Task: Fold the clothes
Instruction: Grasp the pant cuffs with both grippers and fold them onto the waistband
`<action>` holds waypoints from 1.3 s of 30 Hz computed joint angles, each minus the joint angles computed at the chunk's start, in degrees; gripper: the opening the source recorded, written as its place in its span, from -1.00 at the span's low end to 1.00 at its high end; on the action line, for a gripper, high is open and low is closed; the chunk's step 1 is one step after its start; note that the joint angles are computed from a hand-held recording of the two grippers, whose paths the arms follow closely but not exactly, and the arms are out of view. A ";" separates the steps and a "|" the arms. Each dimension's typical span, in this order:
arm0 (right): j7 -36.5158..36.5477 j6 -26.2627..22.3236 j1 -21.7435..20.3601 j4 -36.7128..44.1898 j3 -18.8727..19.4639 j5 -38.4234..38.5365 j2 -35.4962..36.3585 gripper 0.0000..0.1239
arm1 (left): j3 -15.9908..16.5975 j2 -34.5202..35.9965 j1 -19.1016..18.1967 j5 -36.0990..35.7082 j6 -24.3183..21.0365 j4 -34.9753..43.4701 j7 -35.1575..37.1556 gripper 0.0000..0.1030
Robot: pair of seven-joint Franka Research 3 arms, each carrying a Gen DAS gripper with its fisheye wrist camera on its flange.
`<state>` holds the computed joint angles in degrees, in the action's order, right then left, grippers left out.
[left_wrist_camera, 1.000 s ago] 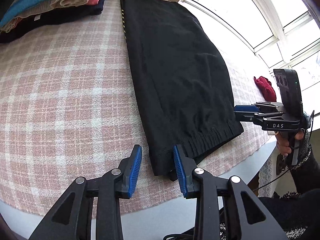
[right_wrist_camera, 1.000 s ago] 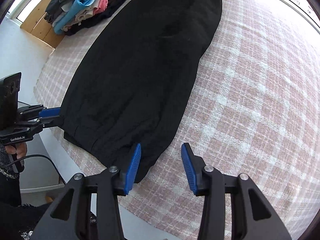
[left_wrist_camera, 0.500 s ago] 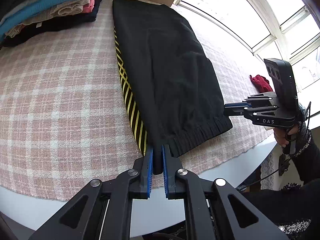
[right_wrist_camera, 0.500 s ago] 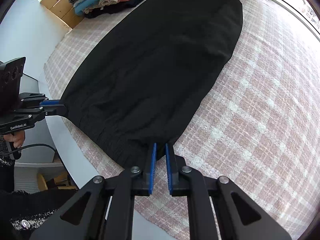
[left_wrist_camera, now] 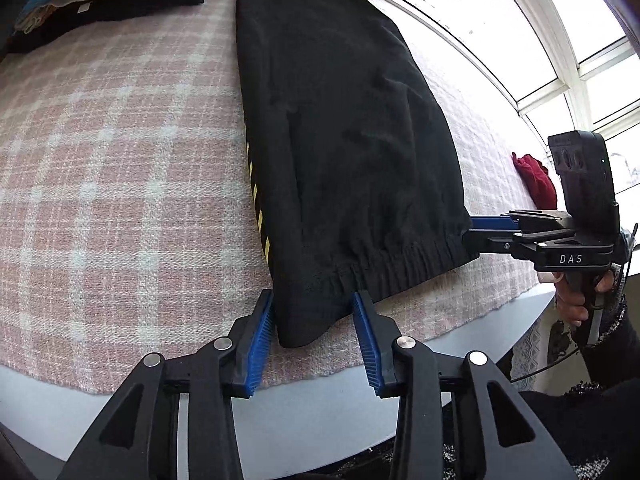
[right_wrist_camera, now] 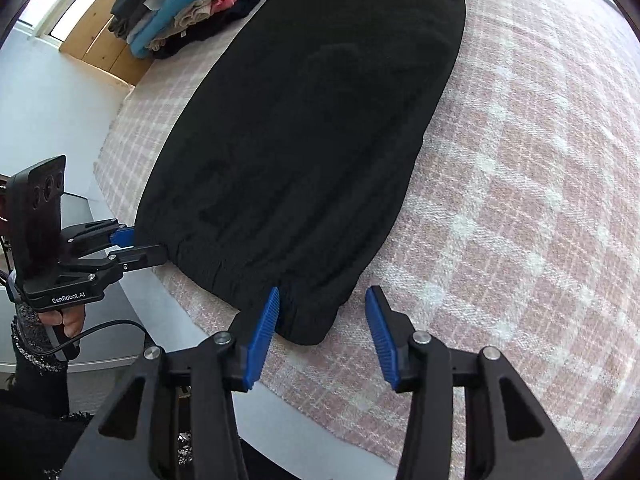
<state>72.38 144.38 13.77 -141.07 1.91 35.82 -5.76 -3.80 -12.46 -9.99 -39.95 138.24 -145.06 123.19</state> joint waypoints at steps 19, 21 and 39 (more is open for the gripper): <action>-13.64 4.53 0.39 -3.34 -7.42 27.53 -15.24 -0.75 | 4.90 1.95 3.39 -13.32 -12.72 15.15 16.02 -0.77; -14.83 7.36 0.66 2.39 -6.86 29.78 -10.52 -0.75 | 3.84 4.91 4.69 -14.12 -12.42 20.05 17.67 -0.77; 10.70 1.82 -9.83 63.16 -3.02 2.49 42.65 -0.75 | -4.63 50.71 3.88 9.43 -1.74 74.67 -6.94 -0.78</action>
<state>83.08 146.20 3.94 -77.91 -1.11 38.30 36.89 -8.43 38.25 -6.12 -30.52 136.50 -70.38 116.25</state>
